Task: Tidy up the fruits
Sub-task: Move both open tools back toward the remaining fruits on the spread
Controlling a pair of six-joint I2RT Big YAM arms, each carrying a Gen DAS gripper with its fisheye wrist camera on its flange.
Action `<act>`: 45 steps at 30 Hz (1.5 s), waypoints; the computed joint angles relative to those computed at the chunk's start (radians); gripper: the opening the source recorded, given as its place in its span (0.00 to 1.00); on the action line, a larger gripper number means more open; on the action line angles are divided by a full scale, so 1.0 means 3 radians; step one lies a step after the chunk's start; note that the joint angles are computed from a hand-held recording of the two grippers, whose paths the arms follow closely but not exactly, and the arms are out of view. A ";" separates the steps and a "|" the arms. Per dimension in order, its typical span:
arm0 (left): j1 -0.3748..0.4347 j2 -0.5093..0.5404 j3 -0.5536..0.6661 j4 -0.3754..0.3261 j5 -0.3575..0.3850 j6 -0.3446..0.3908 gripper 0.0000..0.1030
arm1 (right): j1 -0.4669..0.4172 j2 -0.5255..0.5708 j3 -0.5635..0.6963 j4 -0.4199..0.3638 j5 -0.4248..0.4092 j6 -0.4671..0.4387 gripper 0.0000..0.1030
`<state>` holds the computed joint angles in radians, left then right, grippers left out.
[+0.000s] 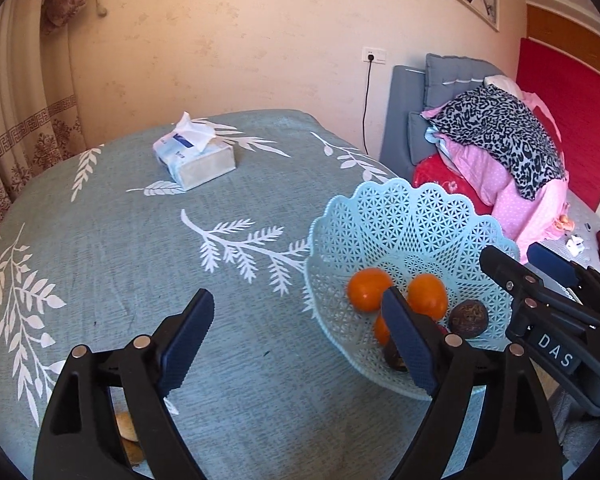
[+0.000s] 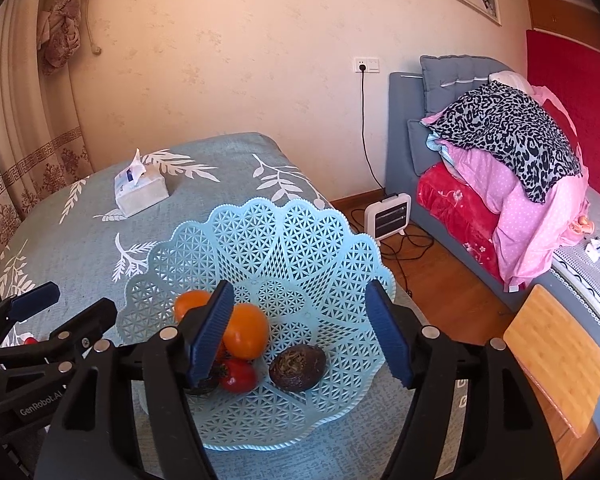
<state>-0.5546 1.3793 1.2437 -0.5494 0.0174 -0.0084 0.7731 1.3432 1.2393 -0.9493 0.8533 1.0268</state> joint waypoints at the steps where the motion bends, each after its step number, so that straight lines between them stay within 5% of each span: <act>1: 0.0005 -0.0010 -0.0009 0.0008 -0.0010 -0.0001 0.83 | 0.0001 0.0003 0.0003 0.0003 0.0001 -0.0003 0.70; 19: 0.0201 -0.0232 -0.0204 0.0031 -0.0040 0.0020 0.87 | 0.0104 0.0060 0.0090 0.0090 0.0025 -0.0114 0.81; 45: 0.1078 -0.0604 -0.0723 0.0001 -0.0068 0.0193 0.87 | 0.0347 0.0341 0.0269 0.0552 -0.0284 -0.0656 0.81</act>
<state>-0.2311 1.1981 1.0267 -0.5492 -0.0031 0.0496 0.8770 1.4456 1.3201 -0.7837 0.7680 0.8300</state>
